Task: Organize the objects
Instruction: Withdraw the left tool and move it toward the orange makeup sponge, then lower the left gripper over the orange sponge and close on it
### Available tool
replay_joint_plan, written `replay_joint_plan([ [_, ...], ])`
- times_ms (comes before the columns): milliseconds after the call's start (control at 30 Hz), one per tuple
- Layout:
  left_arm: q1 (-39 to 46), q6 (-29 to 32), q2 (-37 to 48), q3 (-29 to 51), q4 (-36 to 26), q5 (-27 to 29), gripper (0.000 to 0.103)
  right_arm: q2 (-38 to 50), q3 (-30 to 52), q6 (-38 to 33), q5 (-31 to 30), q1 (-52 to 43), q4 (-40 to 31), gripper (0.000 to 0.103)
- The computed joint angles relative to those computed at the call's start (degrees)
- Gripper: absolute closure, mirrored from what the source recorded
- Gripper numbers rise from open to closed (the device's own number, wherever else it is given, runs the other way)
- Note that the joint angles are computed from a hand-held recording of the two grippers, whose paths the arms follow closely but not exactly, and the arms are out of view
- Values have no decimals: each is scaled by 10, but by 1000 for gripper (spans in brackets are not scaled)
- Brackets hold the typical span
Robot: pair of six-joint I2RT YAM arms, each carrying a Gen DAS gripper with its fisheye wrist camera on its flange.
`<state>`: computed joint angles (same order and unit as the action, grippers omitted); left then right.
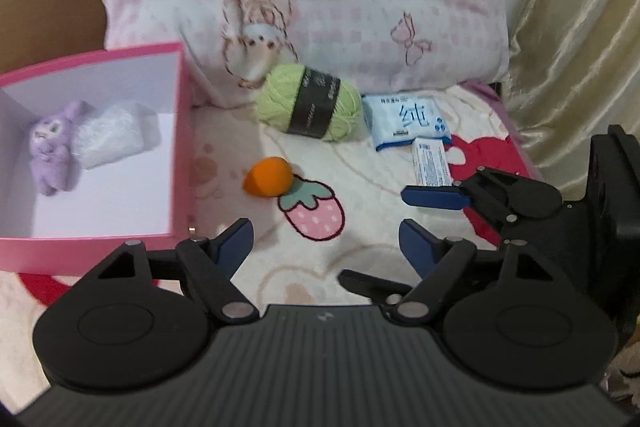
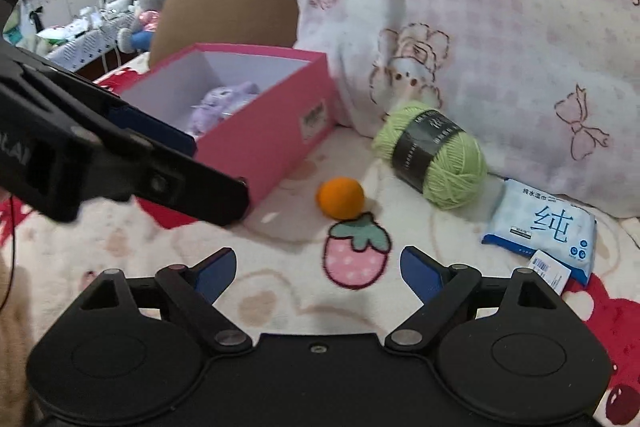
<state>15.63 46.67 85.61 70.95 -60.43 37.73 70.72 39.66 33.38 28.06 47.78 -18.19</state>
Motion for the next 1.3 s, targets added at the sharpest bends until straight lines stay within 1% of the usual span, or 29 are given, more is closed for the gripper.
replay_joint_plan([
  [67,-23,-20,2,-26,46,-9,29,29,4,-7,3,-10,5,12],
  [100,-33,-34,4,-37,72,-11,30,39,-1,-10,11,-13,21,12],
  [167,-51,-71,14,-56,123,-16,33,44,-22,-35,3,-25,68,12],
  [267,-73,-120,33,-72,181,-33,38,72,-35,-57,30,-20,115,12],
  [400,-95,-159,49,-94,248,-57,40,100,-54,-61,13,-40,188,13],
  [467,-111,-176,54,-103,276,-81,40,105,-72,-71,-16,-55,236,17],
  [533,-122,-182,76,-85,267,-89,40,117,-77,-70,-31,-68,263,20],
  [600,-125,-191,91,-73,265,-86,41,134,-70,-73,-42,-79,267,23],
  [700,-134,-201,108,-63,281,-96,42,156,-51,-86,-46,-89,258,25],
  [767,-139,-209,124,-51,285,-93,48,164,-42,-98,-51,-96,257,26],
  [800,-139,-216,131,-44,284,-90,49,167,-36,-100,-51,-98,251,27],
  [867,-139,-220,149,-29,275,-84,56,174,-27,-108,-53,-104,245,28],
  [900,-139,-220,152,-28,278,-85,57,178,-23,-110,-55,-107,243,29],
  [933,-139,-217,153,-31,287,-87,62,182,-19,-113,-55,-110,243,30],
  [967,-138,-213,151,-35,293,-88,66,188,-14,-116,-54,-112,244,34],
  [1000,-136,-209,151,-36,297,-87,67,194,-10,-119,-53,-114,245,38],
  [1033,-133,-205,154,-35,296,-81,70,199,-6,-120,-51,-115,248,40],
  [1133,-123,-197,172,-19,271,-57,78,217,4,-125,-46,-118,259,47],
  [1200,-118,-194,181,-11,258,-44,80,232,15,-129,-41,-117,260,53],
  [1233,-117,-195,182,-10,257,-42,80,239,20,-129,-36,-116,259,53],
  [1300,-117,-195,182,-11,259,-42,80,250,30,-127,-24,-115,257,58],
])
